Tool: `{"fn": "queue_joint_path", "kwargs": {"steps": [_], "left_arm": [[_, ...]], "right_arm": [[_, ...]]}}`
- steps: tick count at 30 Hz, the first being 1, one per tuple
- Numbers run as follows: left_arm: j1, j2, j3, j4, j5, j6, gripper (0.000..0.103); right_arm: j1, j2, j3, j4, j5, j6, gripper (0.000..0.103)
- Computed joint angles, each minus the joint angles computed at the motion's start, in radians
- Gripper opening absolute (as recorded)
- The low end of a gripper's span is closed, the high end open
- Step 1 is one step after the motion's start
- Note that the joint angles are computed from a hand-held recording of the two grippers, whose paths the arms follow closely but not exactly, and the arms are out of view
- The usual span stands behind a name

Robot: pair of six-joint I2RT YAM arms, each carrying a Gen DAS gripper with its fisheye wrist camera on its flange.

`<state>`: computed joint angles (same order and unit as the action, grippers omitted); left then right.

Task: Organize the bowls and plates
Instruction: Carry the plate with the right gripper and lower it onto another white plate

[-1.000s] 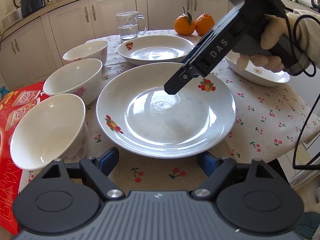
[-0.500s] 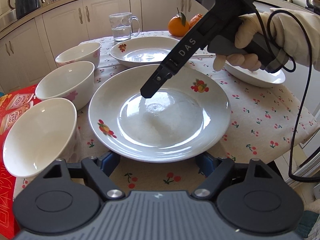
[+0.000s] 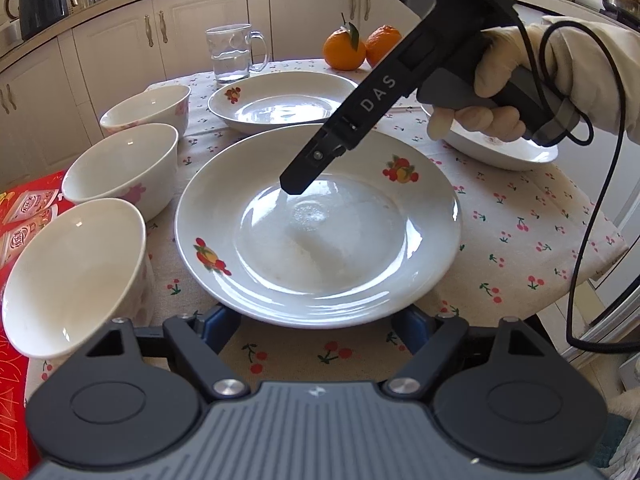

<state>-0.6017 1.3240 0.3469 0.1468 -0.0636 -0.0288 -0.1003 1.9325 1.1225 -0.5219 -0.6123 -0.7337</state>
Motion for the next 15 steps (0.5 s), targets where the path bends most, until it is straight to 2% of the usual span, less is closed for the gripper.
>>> {"fn": "queue_joint_path", "kwargs": {"steps": [15], "left_arm": [[-0.009,-0.016,0.112,-0.130,0.076,0.106,0.081]], "right_arm": [[-0.110,-0.143,-0.096,-0.010,-0.015,-0.005,0.079]]}}
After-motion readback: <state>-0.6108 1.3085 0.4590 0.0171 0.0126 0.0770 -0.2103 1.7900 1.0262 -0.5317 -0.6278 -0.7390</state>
